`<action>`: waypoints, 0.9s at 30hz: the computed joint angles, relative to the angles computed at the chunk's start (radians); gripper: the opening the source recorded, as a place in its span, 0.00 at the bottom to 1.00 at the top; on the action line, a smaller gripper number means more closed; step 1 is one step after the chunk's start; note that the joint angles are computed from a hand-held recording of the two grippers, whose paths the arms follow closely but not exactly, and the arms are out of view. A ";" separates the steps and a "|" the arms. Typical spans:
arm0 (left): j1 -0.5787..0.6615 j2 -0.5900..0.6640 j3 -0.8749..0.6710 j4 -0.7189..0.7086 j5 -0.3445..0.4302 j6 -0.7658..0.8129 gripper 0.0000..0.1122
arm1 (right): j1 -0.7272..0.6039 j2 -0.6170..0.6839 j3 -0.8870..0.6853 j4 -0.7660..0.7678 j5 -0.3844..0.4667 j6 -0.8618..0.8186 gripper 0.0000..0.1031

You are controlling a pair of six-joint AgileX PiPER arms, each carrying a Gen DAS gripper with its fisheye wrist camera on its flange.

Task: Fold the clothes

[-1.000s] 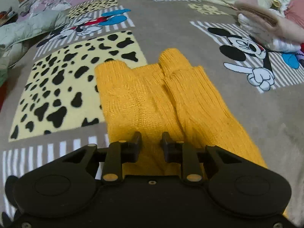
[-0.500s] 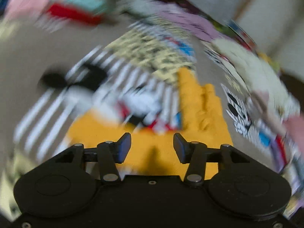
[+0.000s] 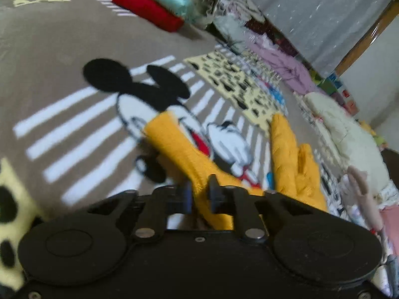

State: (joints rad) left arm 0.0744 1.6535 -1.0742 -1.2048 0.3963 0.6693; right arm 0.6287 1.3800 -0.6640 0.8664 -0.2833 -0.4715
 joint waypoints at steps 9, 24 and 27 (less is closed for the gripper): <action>-0.111 -0.073 -0.191 0.082 0.081 0.077 0.06 | -0.001 0.020 -0.008 -0.071 -0.008 0.023 0.38; -0.470 0.178 -0.722 0.525 0.306 -0.114 0.51 | -0.080 -0.003 0.037 -0.229 -0.132 0.228 0.56; -0.420 0.166 -0.682 0.425 0.297 -0.025 0.52 | -0.165 0.015 0.045 -0.417 -0.136 0.476 0.56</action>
